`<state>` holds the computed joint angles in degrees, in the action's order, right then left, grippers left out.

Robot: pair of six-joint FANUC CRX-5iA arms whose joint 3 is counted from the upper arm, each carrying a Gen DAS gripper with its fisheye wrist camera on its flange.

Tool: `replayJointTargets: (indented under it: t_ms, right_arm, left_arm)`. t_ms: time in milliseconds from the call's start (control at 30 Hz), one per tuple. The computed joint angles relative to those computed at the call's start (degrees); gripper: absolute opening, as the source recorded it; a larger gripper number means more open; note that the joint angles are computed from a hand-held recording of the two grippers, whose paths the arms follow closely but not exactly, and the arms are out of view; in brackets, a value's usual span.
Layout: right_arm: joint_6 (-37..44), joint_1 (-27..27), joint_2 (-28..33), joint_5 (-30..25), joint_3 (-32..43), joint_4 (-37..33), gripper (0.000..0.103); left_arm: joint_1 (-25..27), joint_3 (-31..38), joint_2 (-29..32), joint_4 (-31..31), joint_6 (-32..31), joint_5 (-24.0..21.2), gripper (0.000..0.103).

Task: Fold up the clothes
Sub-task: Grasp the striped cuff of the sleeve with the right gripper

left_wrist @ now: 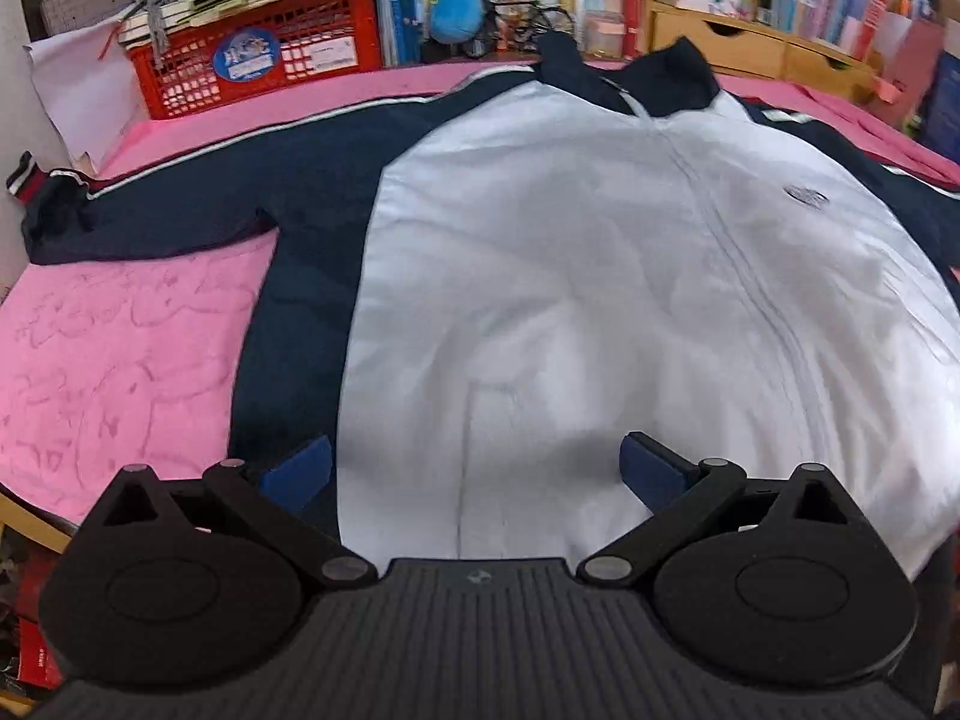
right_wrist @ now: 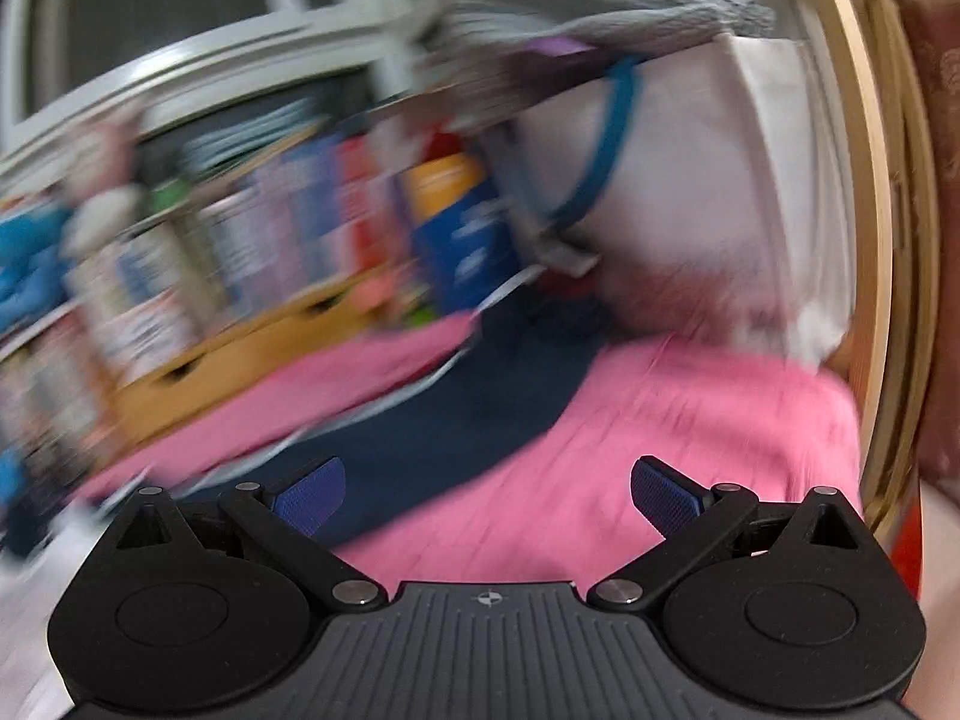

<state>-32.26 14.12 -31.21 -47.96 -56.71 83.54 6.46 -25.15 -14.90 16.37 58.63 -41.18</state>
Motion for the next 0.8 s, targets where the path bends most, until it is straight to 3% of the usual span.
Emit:
replayJointTargets:
  t_ms: [100, 200, 267, 367, 467, 500, 633, 800]
  right_arm:
    - [-1.22, -11.71, 8.38, 4.25, 4.15, 7.22, 0.103]
    - [0.29, -16.33, 14.7, 5.55, 8.4, 8.53, 0.103]
    - [3.58, -17.04, 18.43, 5.84, 11.64, 5.55, 0.103]
    - [12.69, -16.79, 22.12, 8.12, 16.62, -5.48, 0.101]
    - [17.81, -16.67, 24.54, 8.89, 20.15, -13.74, 0.051]
    - [17.46, -16.49, 24.52, 8.74, 20.3, -14.15, 0.025]
    - [13.28, -14.54, 21.52, 8.33, 17.47, -5.11, 0.012]
    - [10.86, -9.2, 16.97, 12.76, 14.61, 17.73, 0.009]
  left_arm:
    - [-1.3, 2.31, 1.83, -2.98, 3.77, 0.43, 0.103]
    - [-1.65, 3.88, 3.68, -3.58, 6.28, -0.01, 0.103]
    - [-0.79, 3.62, 4.4, -0.81, 5.41, -0.25, 0.103]
    - [-0.24, 2.53, 4.42, 1.83, 2.71, 0.84, 0.103]
    - [-0.3, 1.27, 4.12, 3.5, 0.89, 2.58, 0.103]
    - [-0.3, 0.99, 4.06, 3.97, 0.4, 2.94, 0.103]
    - [-0.32, -0.49, 3.83, 6.38, -2.19, 5.05, 0.103]
    - [-0.26, -2.73, 3.13, 9.61, -5.6, 7.53, 0.103]
